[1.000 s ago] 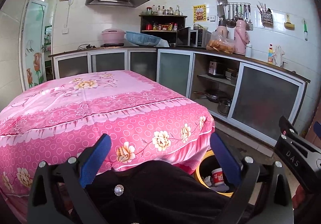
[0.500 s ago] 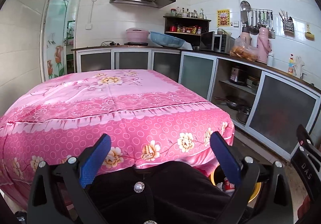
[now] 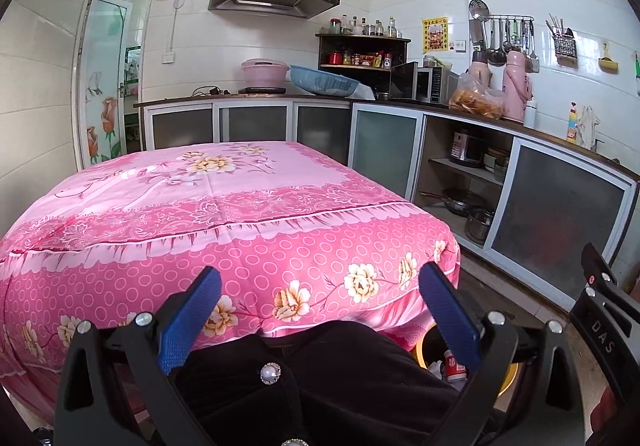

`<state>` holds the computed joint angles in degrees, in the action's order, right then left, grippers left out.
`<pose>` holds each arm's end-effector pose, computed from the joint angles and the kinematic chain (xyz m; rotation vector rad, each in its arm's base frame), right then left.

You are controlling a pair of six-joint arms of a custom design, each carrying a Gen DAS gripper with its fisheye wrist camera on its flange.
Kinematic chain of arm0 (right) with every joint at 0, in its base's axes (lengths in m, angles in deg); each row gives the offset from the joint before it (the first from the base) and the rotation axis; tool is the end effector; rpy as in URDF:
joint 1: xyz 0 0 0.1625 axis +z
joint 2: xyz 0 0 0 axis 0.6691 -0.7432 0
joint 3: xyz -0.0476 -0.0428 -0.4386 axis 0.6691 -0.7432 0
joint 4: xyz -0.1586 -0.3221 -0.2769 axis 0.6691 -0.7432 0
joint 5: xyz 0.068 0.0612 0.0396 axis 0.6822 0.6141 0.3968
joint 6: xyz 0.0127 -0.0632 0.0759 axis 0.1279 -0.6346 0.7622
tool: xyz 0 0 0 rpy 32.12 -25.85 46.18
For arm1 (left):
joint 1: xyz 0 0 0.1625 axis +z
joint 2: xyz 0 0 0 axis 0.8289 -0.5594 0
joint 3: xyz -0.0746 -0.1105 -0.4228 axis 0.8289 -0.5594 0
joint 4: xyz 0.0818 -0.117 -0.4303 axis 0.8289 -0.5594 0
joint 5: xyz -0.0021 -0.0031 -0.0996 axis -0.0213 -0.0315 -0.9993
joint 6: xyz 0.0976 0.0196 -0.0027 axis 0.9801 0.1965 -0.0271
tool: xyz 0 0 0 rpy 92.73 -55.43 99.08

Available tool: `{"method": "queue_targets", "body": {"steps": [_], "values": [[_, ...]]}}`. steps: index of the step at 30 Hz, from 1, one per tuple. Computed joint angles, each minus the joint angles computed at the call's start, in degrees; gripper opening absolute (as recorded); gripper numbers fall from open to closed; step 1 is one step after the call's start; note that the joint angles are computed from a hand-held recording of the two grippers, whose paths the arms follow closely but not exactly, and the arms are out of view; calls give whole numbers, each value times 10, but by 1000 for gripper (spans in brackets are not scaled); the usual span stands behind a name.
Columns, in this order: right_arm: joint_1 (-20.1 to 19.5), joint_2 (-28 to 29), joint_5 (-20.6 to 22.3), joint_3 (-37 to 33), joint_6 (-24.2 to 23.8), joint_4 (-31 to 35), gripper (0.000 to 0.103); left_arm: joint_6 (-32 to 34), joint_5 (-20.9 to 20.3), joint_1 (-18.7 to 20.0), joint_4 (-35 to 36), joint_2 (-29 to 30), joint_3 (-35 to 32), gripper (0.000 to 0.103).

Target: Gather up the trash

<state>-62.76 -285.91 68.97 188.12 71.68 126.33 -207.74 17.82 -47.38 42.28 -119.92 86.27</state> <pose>0.1558 -0.3054 0.4134 0.6812 -1.8434 1.4694 -0.4849 -0.2974 0.0653 -0.0157 1.7249 -1.4792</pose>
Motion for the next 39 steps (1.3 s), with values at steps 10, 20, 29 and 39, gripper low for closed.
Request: {"method": "queue_targets", "body": {"steps": [10, 20, 29, 39], "values": [[-3, -1, 2, -1, -3, 4, 95, 7, 4, 0, -7, -3, 4, 95], [-3, -1, 1, -1, 2, -1, 95, 17, 6, 1, -20, -8, 10, 95], [-4, -1, 1, -1, 3, -1, 95, 19, 8, 1, -22, -8, 12, 95], [-8, -5, 4, 0, -3, 8, 95, 22, 10, 1, -24, -10, 15, 95]]}}
